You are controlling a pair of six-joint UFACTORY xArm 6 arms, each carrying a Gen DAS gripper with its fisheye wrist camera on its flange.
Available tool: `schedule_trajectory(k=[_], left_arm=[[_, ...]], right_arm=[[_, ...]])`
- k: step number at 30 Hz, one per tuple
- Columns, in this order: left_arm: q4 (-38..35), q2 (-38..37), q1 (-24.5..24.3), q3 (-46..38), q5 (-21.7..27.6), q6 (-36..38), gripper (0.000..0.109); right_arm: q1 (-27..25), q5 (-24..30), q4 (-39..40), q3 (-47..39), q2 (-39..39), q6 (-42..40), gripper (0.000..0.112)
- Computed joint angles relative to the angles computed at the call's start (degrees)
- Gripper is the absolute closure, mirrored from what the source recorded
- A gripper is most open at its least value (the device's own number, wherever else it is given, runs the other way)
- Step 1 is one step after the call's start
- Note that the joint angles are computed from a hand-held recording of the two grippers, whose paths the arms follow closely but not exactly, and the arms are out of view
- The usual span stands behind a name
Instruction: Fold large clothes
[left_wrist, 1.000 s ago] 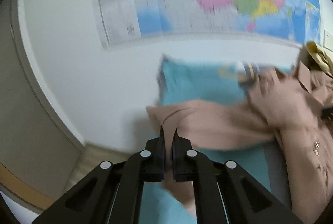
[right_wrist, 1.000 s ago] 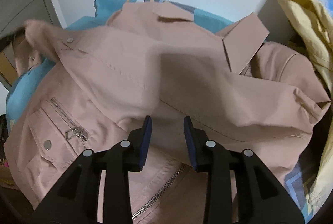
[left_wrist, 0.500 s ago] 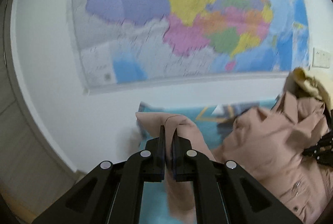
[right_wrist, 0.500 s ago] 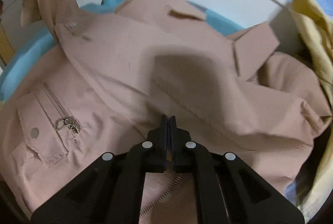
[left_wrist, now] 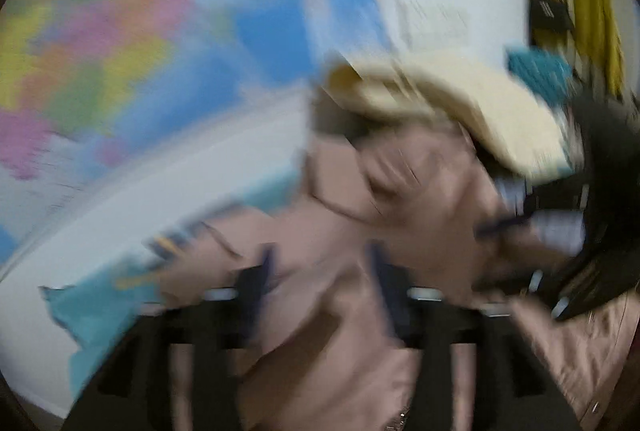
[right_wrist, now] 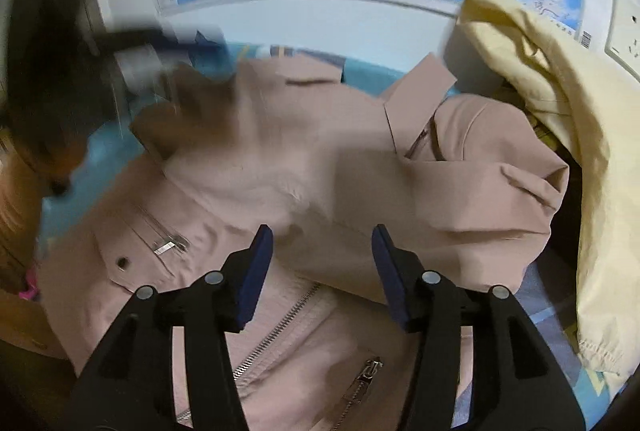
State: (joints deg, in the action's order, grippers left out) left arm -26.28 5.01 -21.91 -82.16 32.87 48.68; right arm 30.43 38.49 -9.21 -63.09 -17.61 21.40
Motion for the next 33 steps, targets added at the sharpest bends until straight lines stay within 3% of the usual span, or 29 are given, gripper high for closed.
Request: schedule_trajectory(k=[2, 4, 6, 9, 11, 15, 19, 21, 22, 24, 25, 26, 30, 33], left_arm=[[-0.4, -0.2, -0.5, 2.3, -0.9, -0.3, 0.040], [-5.4, -1.7, 0.7, 4.1, 0.0, 1.8, 0.028], [-10.6, -4.6, 1.8, 7.4, -2.5, 5.6, 0.019], [-21.5, -10.1, 4.8, 12.8, -3.0, 15.5, 0.016], [-24.4, -12.4, 7.2, 14.9, -2.3, 18.3, 0.016], [-22.7, -14.7, 11.1, 18.3, -3.7, 15.3, 0.016], [-18.4, -13.6, 13.6, 17.8, -4.0, 8.8, 0.016], [-16.6, -13.1, 14.1, 17.9, -4.0, 7.3, 0.016], [-15.1, -12.7, 13.9, 18.0, -4.8, 6.2, 0.016], [-12.6, -12.0, 13.7, 18.0, -5.1, 4.5, 0.016], [-11.9, -11.5, 13.6, 17.9, -5.2, 3.8, 0.016], [-11.2, -11.0, 13.6, 17.6, -5.0, 3.1, 0.016], [-9.6, -10.5, 12.4, 18.2, -6.9, 3.2, 0.017], [-6.2, -9.1, 11.0, 18.0, -10.1, 0.2, 0.020]], right_arm=[[0.1, -1.5, 0.4, 0.5, -0.3, 0.7, 0.056], [0.1, -2.0, 0.6, 0.9, -0.6, 0.9, 0.055], [0.0, -3.1, 2.2, 0.8, -0.1, -0.2, 0.052], [0.2, -4.2, 3.9, -0.2, 1.4, -1.6, 0.050], [0.8, -4.8, 5.4, -1.7, 3.3, -3.1, 0.050], [3.4, -4.5, 4.6, -6.6, 7.8, -5.1, 0.036], [6.3, -2.1, 3.6, -16.2, 16.8, -9.2, 0.032], [7.6, 1.3, -1.6, -22.2, 22.4, -8.5, 0.033], [8.0, 2.9, -5.7, -24.0, 24.4, -6.3, 0.041], [7.6, 7.4, -6.7, -28.6, 28.3, -6.2, 0.072], [6.5, 6.3, -3.5, -28.1, 28.1, -6.3, 0.097], [4.8, 3.8, 0.7, -25.9, 26.3, -6.6, 0.108], [-0.2, -5.9, 4.2, -13.3, 14.8, -1.4, 0.108], [-4.5, -9.2, 8.6, -3.3, 5.6, 0.4, 0.105]])
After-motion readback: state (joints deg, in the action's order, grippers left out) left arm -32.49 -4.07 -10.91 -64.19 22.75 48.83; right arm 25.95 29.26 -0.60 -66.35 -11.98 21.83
